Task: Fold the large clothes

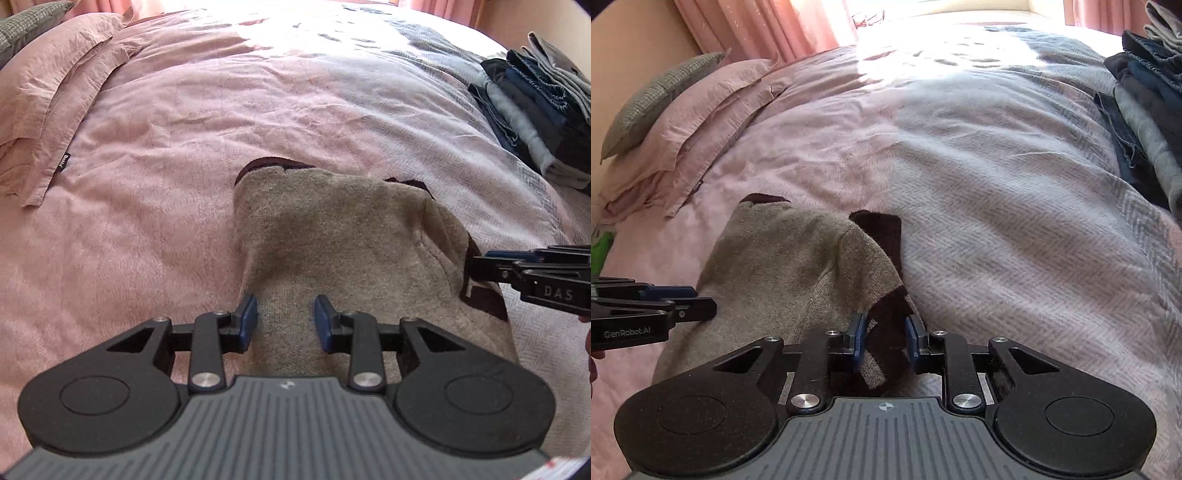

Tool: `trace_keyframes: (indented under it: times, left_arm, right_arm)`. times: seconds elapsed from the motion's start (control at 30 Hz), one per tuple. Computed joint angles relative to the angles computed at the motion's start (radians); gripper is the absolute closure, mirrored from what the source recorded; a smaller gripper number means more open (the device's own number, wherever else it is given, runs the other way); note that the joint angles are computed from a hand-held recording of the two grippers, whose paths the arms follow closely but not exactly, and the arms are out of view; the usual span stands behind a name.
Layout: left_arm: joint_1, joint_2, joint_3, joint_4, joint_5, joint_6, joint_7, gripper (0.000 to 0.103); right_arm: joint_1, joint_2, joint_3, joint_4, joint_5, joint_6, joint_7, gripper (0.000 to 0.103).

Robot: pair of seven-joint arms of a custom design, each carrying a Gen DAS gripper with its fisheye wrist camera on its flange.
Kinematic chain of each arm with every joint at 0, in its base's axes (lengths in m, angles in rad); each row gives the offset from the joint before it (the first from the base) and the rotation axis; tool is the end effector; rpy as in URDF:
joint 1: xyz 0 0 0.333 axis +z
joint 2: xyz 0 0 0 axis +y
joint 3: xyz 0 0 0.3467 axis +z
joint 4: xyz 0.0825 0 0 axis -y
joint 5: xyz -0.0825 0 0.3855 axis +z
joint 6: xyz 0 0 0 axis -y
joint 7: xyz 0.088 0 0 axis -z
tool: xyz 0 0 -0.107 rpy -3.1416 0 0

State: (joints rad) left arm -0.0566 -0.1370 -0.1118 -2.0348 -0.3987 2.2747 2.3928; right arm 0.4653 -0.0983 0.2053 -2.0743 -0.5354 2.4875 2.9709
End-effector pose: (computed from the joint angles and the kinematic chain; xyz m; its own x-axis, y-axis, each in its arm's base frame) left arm 0.5381 -0.1044 0.5761 -0.7113 -0.7029 0.0040 -0.6185 0.6231 -0.4788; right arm 0.4381 0.3556 0.5579 -0.2716 -0.9178 -0.2896 -0.7433 0.3912 -0.5426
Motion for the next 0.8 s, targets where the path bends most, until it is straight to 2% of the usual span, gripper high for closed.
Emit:
trace_keyframes:
  times: [0.1, 0.2, 0.27, 0.33, 0.43, 0.6, 0.7, 0.8]
  left_arm:
    - [0.006, -0.014, -0.001, 0.012, 0.025, -0.036, -0.048, 0.072]
    - [0.009, -0.043, -0.002, 0.0, 0.058, -0.035, -0.068, 0.067]
    - [0.013, -0.065, 0.003, -0.007, 0.06, -0.044, -0.09, 0.065]
    - [0.024, -0.098, 0.02, -0.017, 0.04, -0.066, -0.122, 0.056]
    - [0.055, -0.159, 0.079, -0.046, -0.061, -0.146, -0.185, 0.046]
    - [0.155, -0.248, 0.186, -0.171, -0.267, -0.321, -0.424, 0.044]
    - [0.193, -0.295, 0.205, -0.291, -0.373, -0.337, -0.529, 0.042]
    - [0.195, -0.353, 0.191, -0.419, -0.484, -0.259, -0.551, 0.038]
  right_arm:
    - [0.009, -0.044, 0.011, -0.014, 0.014, -0.008, 0.019, 0.071]
    - [0.013, -0.078, 0.025, -0.028, 0.024, -0.007, 0.043, 0.061]
    - [0.015, -0.09, 0.03, -0.03, 0.043, -0.015, 0.048, 0.058]
    - [0.019, -0.126, 0.037, -0.05, 0.069, -0.039, 0.06, 0.057]
    - [0.026, -0.204, 0.045, -0.106, 0.122, -0.061, 0.087, 0.056]
    - [0.046, -0.352, 0.054, -0.201, 0.24, -0.186, 0.098, 0.055]
    - [0.051, -0.433, 0.059, -0.252, 0.292, -0.256, 0.113, 0.055]
    - [0.046, -0.502, 0.064, -0.29, 0.315, -0.314, 0.124, 0.055]
